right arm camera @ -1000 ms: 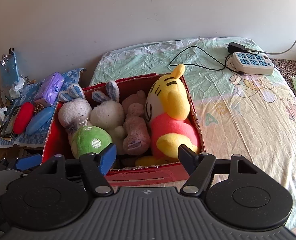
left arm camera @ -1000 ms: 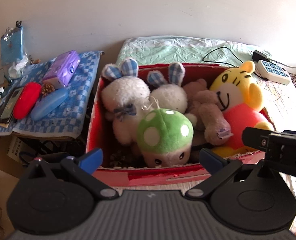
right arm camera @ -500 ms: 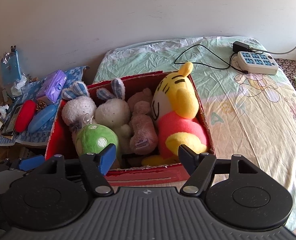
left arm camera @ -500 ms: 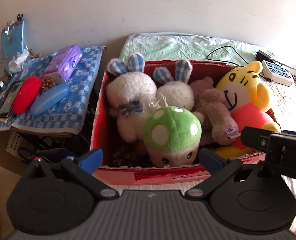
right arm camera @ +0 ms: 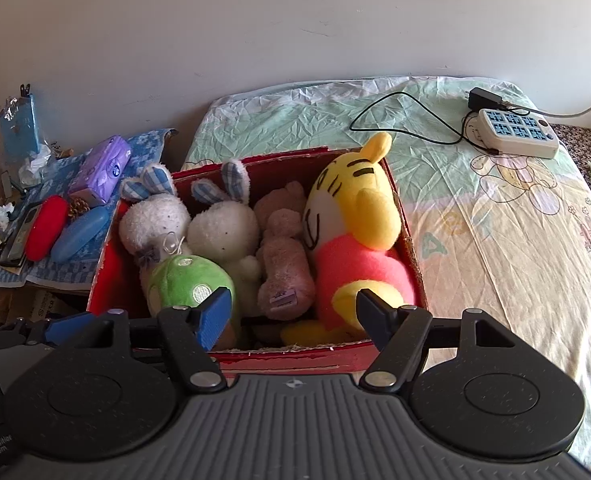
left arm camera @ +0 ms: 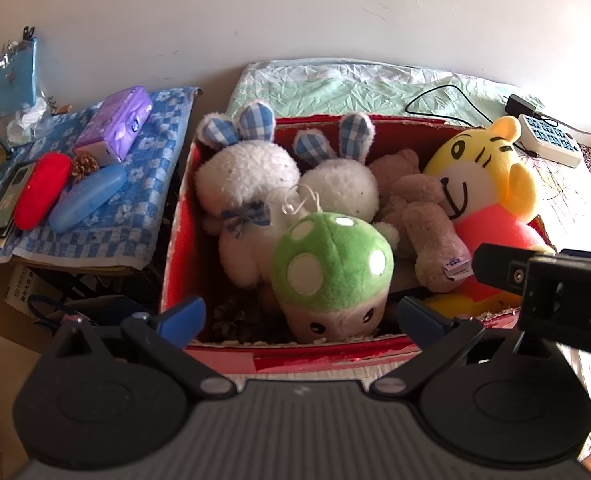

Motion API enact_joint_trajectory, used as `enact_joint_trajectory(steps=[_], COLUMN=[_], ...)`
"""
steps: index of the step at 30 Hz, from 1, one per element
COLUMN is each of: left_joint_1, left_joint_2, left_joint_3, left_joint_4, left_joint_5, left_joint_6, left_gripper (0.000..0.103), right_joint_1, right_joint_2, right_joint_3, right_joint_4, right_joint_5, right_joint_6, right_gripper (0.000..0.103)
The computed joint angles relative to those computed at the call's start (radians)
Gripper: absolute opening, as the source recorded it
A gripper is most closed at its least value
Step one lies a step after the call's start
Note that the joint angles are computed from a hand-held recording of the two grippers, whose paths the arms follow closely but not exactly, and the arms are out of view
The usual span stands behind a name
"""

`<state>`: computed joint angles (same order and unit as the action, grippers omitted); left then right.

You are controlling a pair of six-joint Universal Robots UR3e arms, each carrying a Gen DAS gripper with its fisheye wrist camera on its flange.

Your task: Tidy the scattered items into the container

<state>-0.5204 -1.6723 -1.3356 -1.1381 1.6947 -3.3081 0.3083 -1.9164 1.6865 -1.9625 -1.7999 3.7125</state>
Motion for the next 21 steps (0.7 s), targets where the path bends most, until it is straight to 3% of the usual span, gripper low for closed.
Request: enact_joint_trajectory(steps=[21], left_joint_1=[-0.005], left_joint_2=[-0.058], left_joint_3=[0.063], left_joint_4=[-0.018], left_joint_5=[0.011], left_joint_6=[0.001], left_gripper=[0.103], right_joint_1=[-0.048], right_joint_2=[0.012], right_joint_3=[0.027], right_joint_4=[-0.023], right_joint_5=[-0.015], right_joint_6=[-0.062], right_gripper=[0.073])
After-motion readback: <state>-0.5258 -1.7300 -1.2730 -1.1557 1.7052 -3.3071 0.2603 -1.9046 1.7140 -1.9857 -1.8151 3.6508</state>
